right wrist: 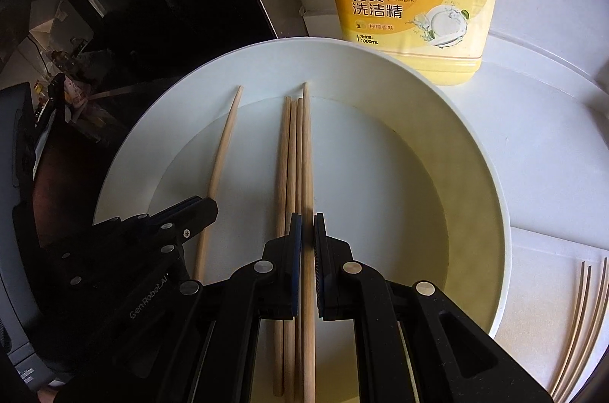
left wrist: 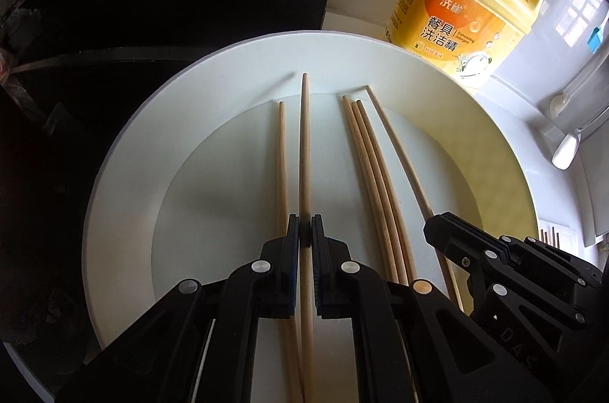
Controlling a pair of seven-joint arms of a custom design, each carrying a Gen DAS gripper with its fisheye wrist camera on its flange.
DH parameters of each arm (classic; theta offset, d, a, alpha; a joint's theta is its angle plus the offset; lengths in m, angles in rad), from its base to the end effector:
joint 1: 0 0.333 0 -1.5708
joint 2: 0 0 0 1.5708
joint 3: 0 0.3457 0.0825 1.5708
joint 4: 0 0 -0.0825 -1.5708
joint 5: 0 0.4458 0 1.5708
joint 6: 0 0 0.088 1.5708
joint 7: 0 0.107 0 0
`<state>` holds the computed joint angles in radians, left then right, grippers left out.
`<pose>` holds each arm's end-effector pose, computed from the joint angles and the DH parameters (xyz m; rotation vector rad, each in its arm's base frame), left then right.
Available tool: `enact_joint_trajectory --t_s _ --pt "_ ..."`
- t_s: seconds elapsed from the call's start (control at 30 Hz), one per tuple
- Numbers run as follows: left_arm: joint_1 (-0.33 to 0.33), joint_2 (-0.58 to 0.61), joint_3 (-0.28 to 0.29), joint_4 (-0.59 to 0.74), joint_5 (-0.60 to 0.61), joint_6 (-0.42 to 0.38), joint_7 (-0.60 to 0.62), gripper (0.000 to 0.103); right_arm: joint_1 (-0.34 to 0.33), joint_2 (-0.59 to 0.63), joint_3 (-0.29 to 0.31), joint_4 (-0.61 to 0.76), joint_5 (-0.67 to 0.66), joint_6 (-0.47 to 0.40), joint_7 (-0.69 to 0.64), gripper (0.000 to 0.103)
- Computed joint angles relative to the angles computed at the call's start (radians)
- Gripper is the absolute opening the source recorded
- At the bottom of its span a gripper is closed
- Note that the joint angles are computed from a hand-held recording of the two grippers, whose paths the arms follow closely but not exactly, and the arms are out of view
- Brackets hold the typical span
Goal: Organize utensils
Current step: 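Open the left tool in the basin while the right tool releases its chopstick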
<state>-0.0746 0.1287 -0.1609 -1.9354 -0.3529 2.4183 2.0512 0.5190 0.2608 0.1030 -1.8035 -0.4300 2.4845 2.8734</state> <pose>0.6592 -0.1563 0.4584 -1.5339 2.5470 -0.6804 0.5907 0.4189 0.4460 -1.4666 2.2208 -0.3079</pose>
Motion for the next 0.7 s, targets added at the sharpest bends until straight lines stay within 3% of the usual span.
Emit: enact_joint_trajectory --t_s 0.13,0.23,0.3,0.37,0.7 --pt "-0.001 -0.001 0.005 0.003 0.019 0.002 -0.030 0.008 0.000 -0.001 0.001 0.000 0.004 -0.010 -0.006 0.006" --pt "0.001 -0.017 0.009 -0.008 0.031 0.023 -0.052 0.016 0.006 -0.013 -0.002 -0.006 -0.011 -0.019 0.012 0.020" --pt "0.003 -0.033 0.014 -0.024 0.048 0.050 -0.073 0.051 0.014 -0.027 -0.005 -0.016 -0.045 -0.025 0.032 0.020" --pt "0.007 -0.055 0.016 -0.051 0.044 0.094 -0.082 0.069 0.016 -0.041 -0.003 -0.030 -0.064 -0.023 0.048 0.021" --pt "0.014 -0.116 0.025 -0.105 0.095 0.120 -0.133 0.076 0.012 -0.117 0.017 -0.115 -0.131 0.007 0.142 0.029"
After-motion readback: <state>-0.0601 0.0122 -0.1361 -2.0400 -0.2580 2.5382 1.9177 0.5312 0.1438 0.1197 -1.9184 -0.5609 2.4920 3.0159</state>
